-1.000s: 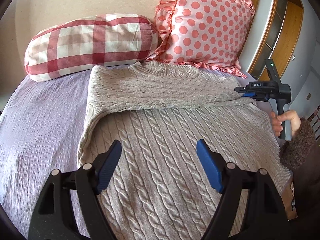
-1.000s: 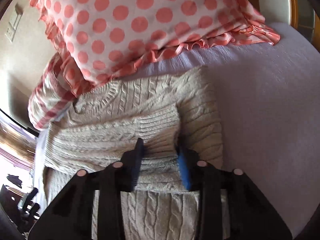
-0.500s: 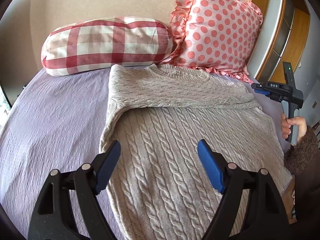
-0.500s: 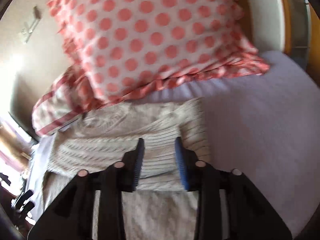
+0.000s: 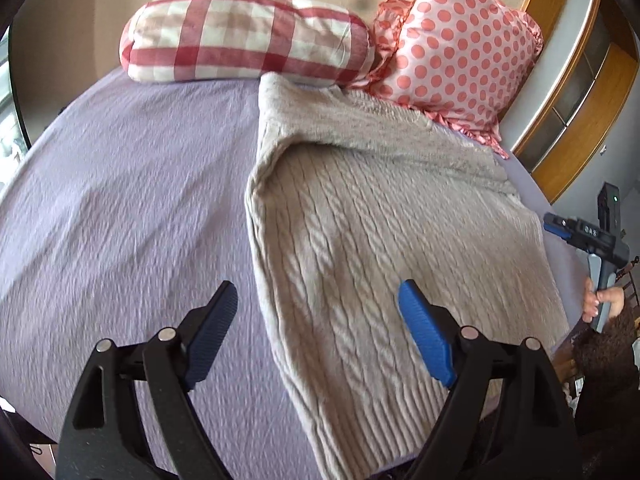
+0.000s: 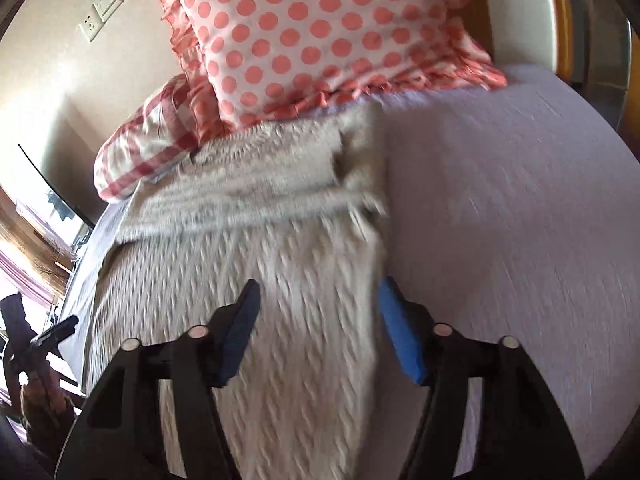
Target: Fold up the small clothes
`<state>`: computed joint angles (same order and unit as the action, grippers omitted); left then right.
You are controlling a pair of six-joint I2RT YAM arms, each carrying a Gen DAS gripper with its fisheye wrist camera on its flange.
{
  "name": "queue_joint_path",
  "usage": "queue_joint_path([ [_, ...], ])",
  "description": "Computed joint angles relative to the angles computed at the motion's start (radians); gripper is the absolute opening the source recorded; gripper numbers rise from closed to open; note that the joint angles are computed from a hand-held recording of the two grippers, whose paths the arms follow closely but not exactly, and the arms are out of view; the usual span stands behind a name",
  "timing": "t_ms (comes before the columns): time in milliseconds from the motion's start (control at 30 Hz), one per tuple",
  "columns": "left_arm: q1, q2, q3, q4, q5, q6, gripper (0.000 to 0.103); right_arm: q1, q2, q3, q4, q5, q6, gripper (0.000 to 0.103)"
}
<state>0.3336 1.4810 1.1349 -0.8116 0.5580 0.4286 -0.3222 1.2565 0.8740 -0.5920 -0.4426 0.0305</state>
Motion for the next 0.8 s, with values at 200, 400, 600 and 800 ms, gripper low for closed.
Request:
queue_joint_path([
  [200,0.018,-0.051,-0.093,-0.028,0.010,0.041,0.081,-0.124,-0.130,-0.150,-0.062,-0.110,-0.076,0.051],
  [400,0.056,-0.138,-0.173,-0.033,0.022,0.061,0.079,-0.155,-0.197,-0.231,-0.069,-0.196,-0.116,0.046],
  [600,0.097,-0.177,-0.197,-0.146,0.107,0.099,0.062,-0.207,-0.221,-0.307,-0.134,-0.386,-0.217,0.018],
  [800,0.109,-0.205,-0.223,-0.192,0.121,0.078,0.023,-0.274,-0.306,-0.386,-0.201,-0.491,-0.277,0.009],
])
